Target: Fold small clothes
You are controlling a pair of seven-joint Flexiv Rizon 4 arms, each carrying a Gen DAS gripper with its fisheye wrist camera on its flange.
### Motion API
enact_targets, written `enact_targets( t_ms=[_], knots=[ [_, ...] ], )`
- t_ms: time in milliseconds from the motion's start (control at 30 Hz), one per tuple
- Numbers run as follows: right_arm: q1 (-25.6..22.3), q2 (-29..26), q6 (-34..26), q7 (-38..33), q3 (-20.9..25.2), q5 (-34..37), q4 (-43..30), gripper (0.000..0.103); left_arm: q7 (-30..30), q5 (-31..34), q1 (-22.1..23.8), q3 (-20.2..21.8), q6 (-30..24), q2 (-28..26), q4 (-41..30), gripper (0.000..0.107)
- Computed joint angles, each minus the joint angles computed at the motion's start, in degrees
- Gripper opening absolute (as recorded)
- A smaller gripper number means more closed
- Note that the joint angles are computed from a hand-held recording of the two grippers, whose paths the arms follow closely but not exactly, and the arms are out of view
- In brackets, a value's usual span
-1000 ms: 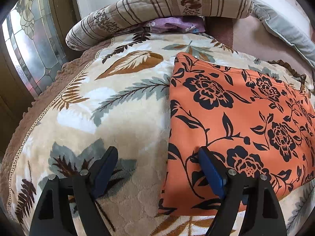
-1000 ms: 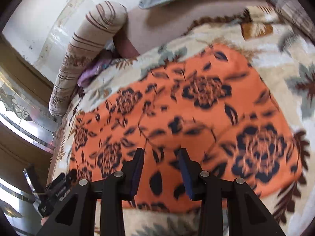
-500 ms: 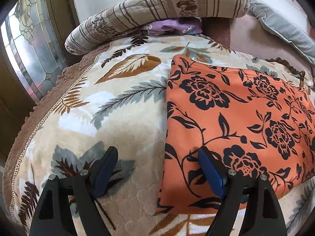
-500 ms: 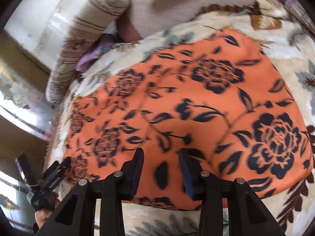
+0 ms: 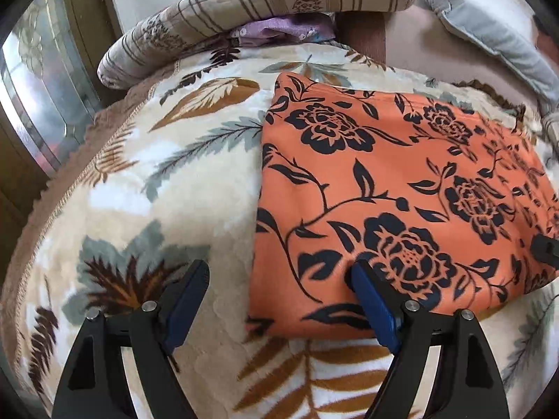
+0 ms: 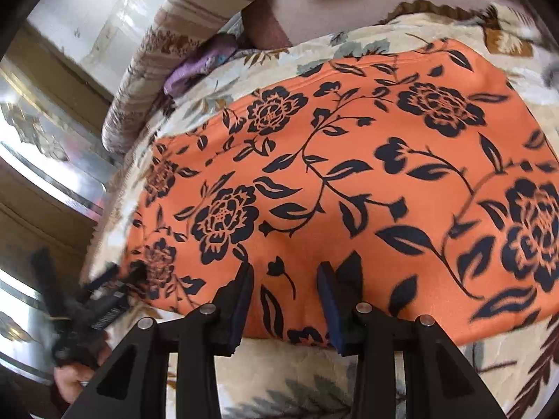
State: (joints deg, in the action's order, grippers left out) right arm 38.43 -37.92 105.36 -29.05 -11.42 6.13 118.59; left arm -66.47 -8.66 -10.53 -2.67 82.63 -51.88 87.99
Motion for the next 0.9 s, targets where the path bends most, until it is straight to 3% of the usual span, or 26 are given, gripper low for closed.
enact_targets(
  t_ms=[167, 300, 433, 500, 600, 900],
  knots=[
    [1.3, 2.1, 4.3, -0.3, 0.1, 3.8, 4.2, 0.047, 4.4, -1.4, 6.0, -8.3, 1.8, 2.7, 5.4, 0.084],
    [-6.6, 2.2, 11.0, 2.2, 10.0, 5.9, 6.6, 0.050, 9.3, -5.9, 11.9, -16.4, -3.9, 4.8, 9.9, 0.084],
    [-11.4, -0.1, 21.4, 8.4, 18.0, 9.9, 9.0, 0.055, 12.2, -14.1, 17.0, -22.4, -14.9, 5.4, 11.4, 0.084],
    [-11.6, -1.5, 26.4, 11.9, 19.8, 13.0, 10.0, 0.062, 11.8, -17.2, 17.2, -22.4, -17.8, 5.1, 10.9, 0.084],
    [-12.1, -2.7, 29.8, 16.3, 21.0, 15.1, 11.0, 0.067, 12.0, -21.8, 17.0, -22.7, -18.2, 4.5, 10.3, 0.084],
    [-12.1, -7.3, 36.3, 21.2, 19.0, 18.1, 9.8, 0.066, 14.9, -37.9, 17.4, -27.3, -14.4, -0.4, 6.7, 0.084]
  ],
)
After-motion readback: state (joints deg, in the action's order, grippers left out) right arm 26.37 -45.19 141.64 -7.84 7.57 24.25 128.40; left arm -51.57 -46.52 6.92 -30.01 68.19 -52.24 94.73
